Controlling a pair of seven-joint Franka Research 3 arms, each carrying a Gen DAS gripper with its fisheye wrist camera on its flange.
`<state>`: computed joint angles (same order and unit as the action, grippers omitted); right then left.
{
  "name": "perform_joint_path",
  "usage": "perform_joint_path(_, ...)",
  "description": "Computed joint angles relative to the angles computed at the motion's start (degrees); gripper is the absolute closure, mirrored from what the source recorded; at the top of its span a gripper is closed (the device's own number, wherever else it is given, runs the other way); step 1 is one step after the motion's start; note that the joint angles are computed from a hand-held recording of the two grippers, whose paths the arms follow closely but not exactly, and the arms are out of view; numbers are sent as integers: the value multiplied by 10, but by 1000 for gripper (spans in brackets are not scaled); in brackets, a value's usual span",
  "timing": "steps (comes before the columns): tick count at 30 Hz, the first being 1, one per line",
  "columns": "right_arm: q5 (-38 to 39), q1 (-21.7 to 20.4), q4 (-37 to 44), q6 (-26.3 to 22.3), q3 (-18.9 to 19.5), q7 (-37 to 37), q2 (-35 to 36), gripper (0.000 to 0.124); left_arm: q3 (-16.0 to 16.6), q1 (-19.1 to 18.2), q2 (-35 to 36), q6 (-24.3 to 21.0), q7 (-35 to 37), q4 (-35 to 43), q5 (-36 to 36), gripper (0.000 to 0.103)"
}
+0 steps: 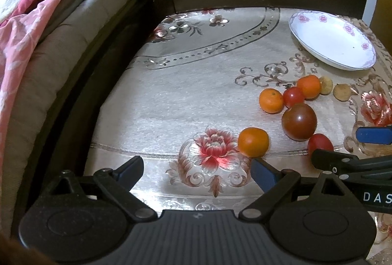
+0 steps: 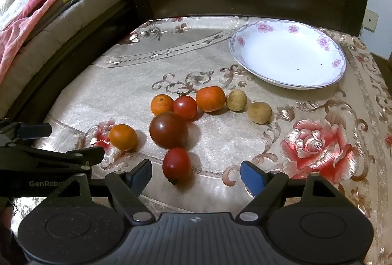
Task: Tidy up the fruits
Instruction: 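Move both tools toward the row of fruits on the tablecloth, then grasp the red tomato with the right tool while the left tool grasps the small orange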
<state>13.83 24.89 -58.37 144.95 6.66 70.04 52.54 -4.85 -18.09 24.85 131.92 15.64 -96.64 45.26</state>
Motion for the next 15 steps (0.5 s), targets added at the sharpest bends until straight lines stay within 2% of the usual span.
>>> perform_joint_path(9,2,2,55,-34,5,-6,33,55,1,2,4,-3,6,3,-6,3)
perform_joint_path(14,-2,7,99,-69,-1,3,59,65,-1,5,3,13,16,-1,-8,2)
perform_joint_path(15,-5,9,90,-60,-3,0,55,67,0,4,3,12,17,0,-7,2)
